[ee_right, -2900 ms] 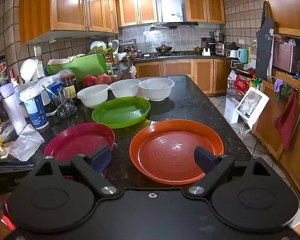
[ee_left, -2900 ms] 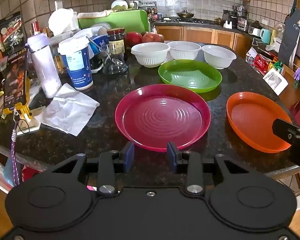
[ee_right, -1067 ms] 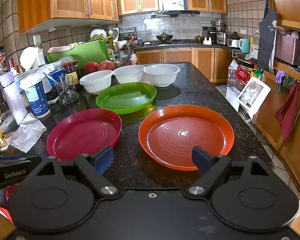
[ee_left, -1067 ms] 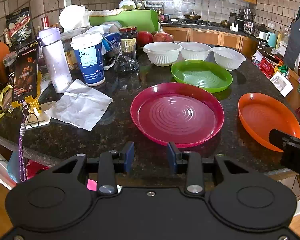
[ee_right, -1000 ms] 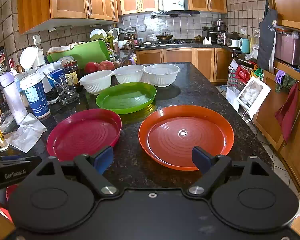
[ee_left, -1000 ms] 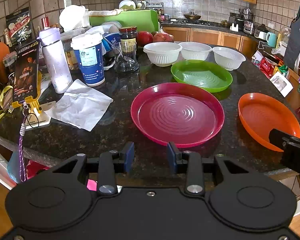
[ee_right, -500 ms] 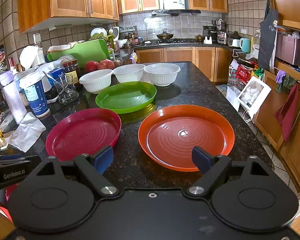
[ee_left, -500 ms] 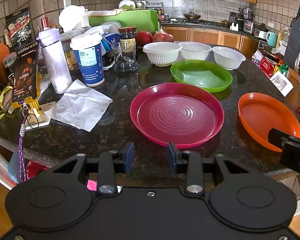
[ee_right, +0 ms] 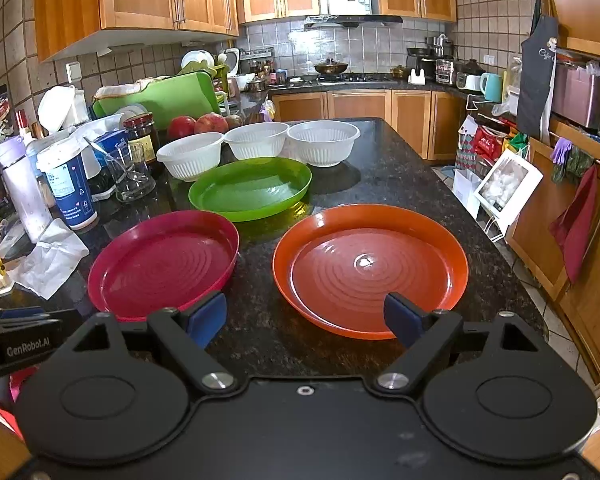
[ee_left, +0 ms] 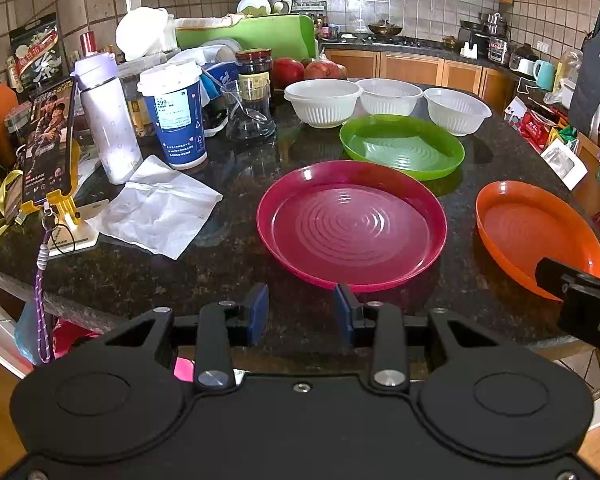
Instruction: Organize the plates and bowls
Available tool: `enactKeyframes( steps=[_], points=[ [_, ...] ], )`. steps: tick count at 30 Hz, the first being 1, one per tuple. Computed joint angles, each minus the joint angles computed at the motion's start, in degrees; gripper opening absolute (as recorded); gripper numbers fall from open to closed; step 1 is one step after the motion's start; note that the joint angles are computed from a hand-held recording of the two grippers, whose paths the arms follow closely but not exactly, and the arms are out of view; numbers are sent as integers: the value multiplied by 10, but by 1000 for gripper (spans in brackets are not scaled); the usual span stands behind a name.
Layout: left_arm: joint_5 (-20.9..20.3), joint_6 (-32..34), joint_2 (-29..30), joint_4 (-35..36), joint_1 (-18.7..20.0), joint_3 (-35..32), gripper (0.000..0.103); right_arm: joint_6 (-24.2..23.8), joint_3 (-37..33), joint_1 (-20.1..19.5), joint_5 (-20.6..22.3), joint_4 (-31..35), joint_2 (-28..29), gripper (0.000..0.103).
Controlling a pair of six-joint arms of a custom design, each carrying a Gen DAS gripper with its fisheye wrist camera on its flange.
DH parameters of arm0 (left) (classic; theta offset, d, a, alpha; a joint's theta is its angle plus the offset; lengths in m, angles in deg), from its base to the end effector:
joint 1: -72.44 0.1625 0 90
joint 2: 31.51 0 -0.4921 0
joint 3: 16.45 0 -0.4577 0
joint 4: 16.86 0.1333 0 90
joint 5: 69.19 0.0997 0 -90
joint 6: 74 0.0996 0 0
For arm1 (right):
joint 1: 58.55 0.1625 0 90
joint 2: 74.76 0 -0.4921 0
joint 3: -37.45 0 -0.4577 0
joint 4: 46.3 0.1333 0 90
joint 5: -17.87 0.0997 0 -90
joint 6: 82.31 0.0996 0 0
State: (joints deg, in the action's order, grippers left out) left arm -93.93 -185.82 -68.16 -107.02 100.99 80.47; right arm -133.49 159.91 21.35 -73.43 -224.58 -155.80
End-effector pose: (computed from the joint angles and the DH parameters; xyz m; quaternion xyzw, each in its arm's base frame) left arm -0.4511 -0.5002 -0.0484 -0.0658 0.7746 -0.4412 0.4485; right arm 0.0307 -0.5750 0.3505 0.3177 -0.8607 0.3368 0.2116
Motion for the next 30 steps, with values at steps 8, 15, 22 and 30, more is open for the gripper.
enactKeyframes(
  steps=[8,15,22,30],
  points=[
    [0,-5,0,2,0,1,45,0,-1,0,0,2,0,90],
    [5,-16,-4,-2,-2,9,45,0,2,0,6,-11,4,89],
    [30,-5,-24,-75,-7,47,45,-25,22,-12,58,-98,17,86],
    [76,-1,-41,-120,-10,81,45,-54,34,-13,123,-197,45,81]
  ],
)
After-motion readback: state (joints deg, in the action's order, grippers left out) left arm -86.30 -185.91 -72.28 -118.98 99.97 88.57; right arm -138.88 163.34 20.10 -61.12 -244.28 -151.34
